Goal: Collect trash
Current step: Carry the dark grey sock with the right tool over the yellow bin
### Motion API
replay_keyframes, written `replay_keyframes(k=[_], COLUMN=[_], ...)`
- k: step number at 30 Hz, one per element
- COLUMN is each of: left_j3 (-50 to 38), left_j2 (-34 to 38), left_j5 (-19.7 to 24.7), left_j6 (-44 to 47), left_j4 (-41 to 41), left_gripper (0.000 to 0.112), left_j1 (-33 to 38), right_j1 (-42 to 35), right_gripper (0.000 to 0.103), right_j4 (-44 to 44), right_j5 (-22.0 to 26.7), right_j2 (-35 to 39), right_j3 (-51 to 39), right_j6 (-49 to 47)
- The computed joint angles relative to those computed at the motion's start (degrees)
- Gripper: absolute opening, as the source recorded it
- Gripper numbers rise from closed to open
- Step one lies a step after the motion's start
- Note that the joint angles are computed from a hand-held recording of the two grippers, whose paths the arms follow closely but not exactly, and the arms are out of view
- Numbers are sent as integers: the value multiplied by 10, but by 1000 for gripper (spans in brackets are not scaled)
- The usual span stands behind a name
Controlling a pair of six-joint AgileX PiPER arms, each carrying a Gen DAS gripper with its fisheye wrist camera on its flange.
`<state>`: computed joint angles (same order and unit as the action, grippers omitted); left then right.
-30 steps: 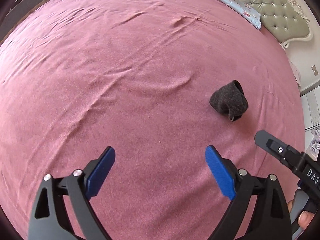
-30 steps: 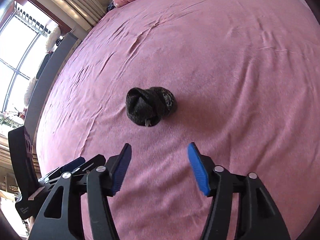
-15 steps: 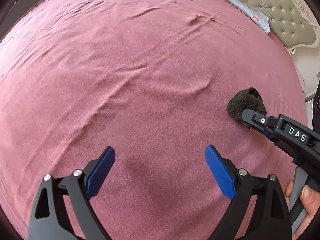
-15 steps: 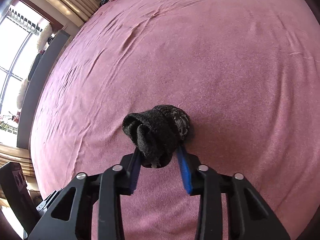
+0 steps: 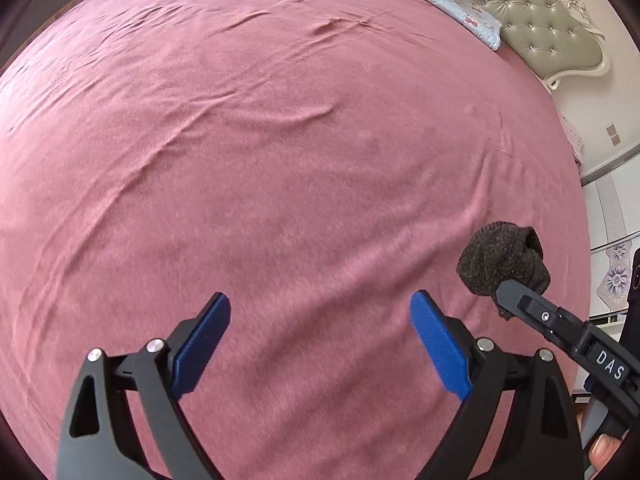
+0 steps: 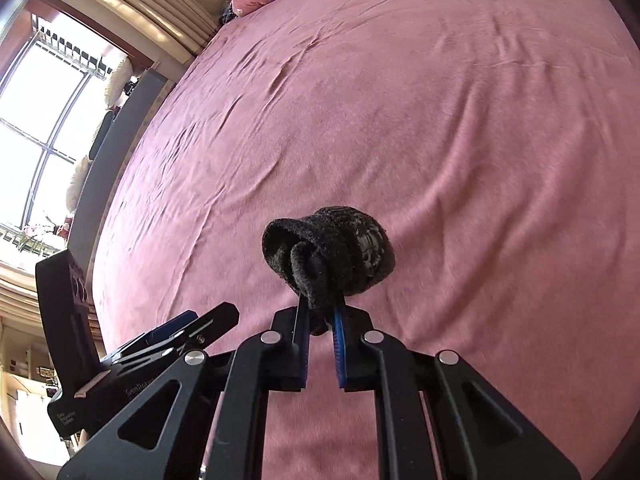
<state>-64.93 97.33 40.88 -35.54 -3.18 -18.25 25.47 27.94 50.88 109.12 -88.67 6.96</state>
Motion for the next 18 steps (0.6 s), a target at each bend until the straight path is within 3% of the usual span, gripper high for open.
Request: replay_keyframes(k=[5, 11, 14, 18], left_j3=[35, 42, 29, -24], left_j2=[-63, -111, -109, -76], left_j5=[31, 85, 95, 125], left_j6=[-86, -204, -246, -299], left_j4=[29, 72, 75, 88], left_gripper=[91, 91, 91, 91], left_j1=[-90, -240, -301, -399], right_j1=[-20, -77, -128, -252], right_gripper=[10, 10, 10, 10], right_j4=[-8, -17, -17, 3], right_j5=[0, 46, 90, 185], right_j2=[-158, -351, -442, -554], right_j3=[170, 334, 389, 434], right_j6=[10, 39, 35, -11])
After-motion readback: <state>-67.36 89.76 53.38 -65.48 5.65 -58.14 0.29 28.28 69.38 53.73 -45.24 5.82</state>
